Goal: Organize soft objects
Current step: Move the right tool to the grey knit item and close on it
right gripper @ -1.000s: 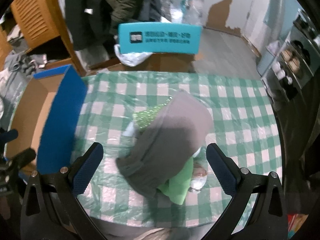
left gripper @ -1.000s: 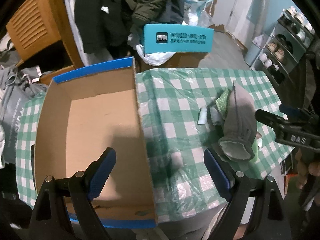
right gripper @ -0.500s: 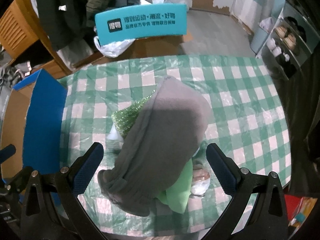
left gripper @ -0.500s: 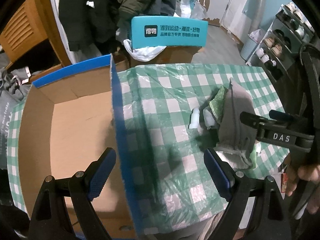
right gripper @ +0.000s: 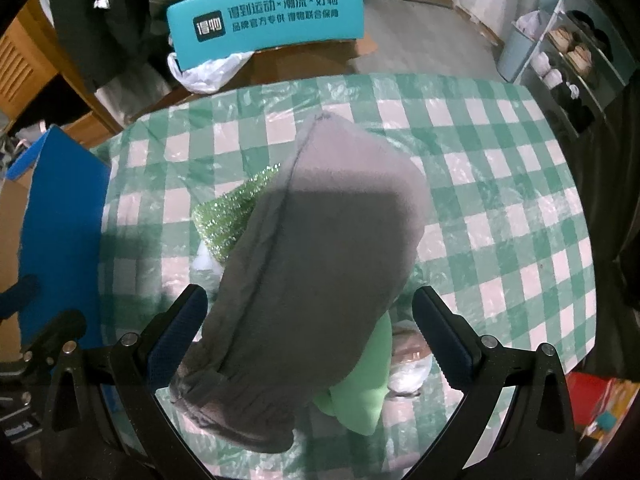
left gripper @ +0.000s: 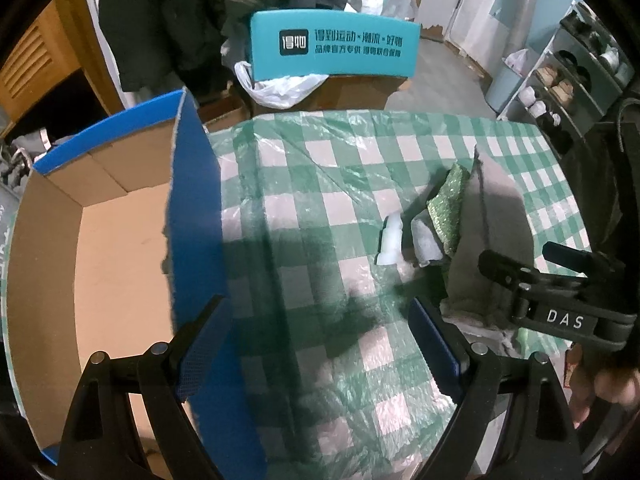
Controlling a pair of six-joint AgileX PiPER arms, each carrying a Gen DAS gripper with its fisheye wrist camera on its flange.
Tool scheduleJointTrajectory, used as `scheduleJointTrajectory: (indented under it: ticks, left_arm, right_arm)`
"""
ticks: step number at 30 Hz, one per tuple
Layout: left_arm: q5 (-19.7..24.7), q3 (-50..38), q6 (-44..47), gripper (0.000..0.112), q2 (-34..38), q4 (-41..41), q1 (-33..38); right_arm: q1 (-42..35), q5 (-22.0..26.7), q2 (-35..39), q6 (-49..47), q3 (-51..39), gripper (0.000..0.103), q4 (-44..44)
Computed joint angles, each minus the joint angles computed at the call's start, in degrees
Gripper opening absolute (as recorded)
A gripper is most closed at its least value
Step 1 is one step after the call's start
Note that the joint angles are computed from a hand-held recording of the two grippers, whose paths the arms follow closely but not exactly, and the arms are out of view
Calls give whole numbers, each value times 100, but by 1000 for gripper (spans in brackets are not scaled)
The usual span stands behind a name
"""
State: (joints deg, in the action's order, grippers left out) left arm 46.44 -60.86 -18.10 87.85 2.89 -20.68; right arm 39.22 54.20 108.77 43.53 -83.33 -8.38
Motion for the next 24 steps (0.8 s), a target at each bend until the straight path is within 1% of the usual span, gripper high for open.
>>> scheduleJointTrajectory:
  ticks: [3, 6, 8, 10, 11, 12, 14, 15, 16, 18, 19, 20, 24]
  left_arm:
    - [0, -8, -65, 91, 76, 83, -85]
    - [3, -26, -74, 91, 126, 124, -138]
    - [14, -42, -49, 91, 153, 80, -121]
    - [-21, -22, -95, 91, 144, 106, -112]
    - [-28, -18, -94, 91, 143, 105, -108]
    - [-38, -12, -124, 91, 150, 126, -130]
    - [-12, -24, -130, 91, 160, 152, -145]
    - [-4, -34, -149, 91, 169, 158, -157]
    - [0, -42, -140, 91, 175, 134, -157]
    - [12, -57, -110, 91, 181, 97, -152]
    - [22, -70, -100, 91, 183, 85, -158]
    - [36, -88, -100, 91, 185, 82, -168]
    - [64, -115, -132, 91, 163, 108, -229]
  right_arm:
    - [-49, -73, 56, -83, 85, 101, 106]
    - [-146, -275, 85, -266, 218, 93, 365]
    - [-206, -458, 71, -405, 339, 84, 552]
    - [-244, -646, 28, -528, 480, 78, 673]
    - [-264, -759, -14, -595, 563, 72, 728]
    - [-282, -854, -52, -655, 634, 69, 772]
    - [-320, -982, -123, -752, 745, 55, 856]
    - [-332, -1031, -158, -779, 780, 52, 872]
    - [-344, -1072, -211, -797, 830, 45, 873]
    - [-363, -1118, -289, -855, 880, 38, 897]
    - [-374, -1145, -327, -896, 901, 32, 910]
    - [-371, -1166, -356, -913, 906, 29, 898]
    - [-376, -1286, -613, -961, 1076, 21, 812]
